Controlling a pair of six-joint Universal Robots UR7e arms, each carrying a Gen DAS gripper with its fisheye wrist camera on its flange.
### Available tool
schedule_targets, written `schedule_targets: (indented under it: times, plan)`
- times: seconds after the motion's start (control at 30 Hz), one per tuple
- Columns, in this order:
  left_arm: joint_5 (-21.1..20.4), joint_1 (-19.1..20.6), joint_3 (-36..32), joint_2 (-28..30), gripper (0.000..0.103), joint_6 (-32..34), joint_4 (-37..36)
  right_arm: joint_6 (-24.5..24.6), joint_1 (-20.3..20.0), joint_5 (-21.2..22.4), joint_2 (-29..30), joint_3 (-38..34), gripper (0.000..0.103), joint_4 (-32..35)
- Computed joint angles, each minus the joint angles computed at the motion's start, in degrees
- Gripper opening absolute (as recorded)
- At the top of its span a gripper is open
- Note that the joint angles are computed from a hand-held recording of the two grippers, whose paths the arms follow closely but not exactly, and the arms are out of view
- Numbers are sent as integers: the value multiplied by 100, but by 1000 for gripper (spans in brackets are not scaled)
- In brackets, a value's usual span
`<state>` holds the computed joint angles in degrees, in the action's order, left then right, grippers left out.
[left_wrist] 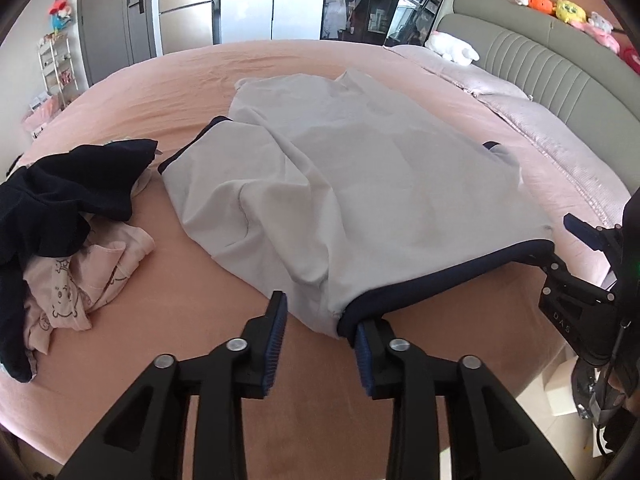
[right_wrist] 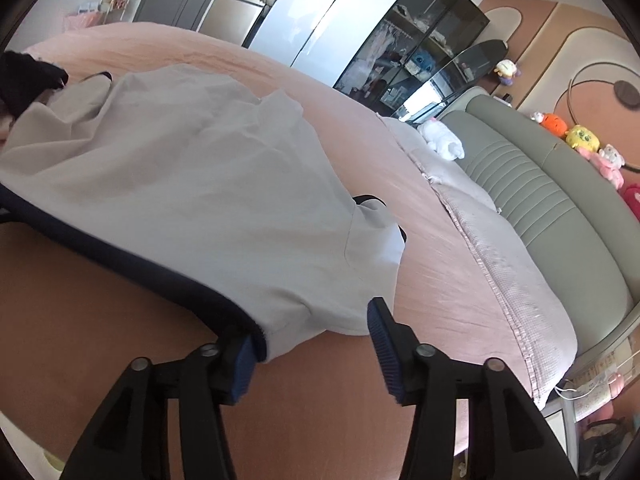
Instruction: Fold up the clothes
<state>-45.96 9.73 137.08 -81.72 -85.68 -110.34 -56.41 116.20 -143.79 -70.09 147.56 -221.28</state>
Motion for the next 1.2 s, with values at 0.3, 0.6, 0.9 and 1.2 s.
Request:
schedule_targets:
  times: [0.3,0.6,0.9,1.2]
  plan:
    - [30,-331,17,-360,79,-389,211,1384,340,362,-1284,4,61,2424]
    - [373,-354,-213,-628,79,-460,732,1803,931,650,-1450,-198,69,3150]
    - [535,161,-367,-864,79,-388,1504,1717,1200,770,-913,-381,69,3055]
    - [737,686,-294,-1237,79,-131,1686,1160,1382,911,-113,-461,69,2341]
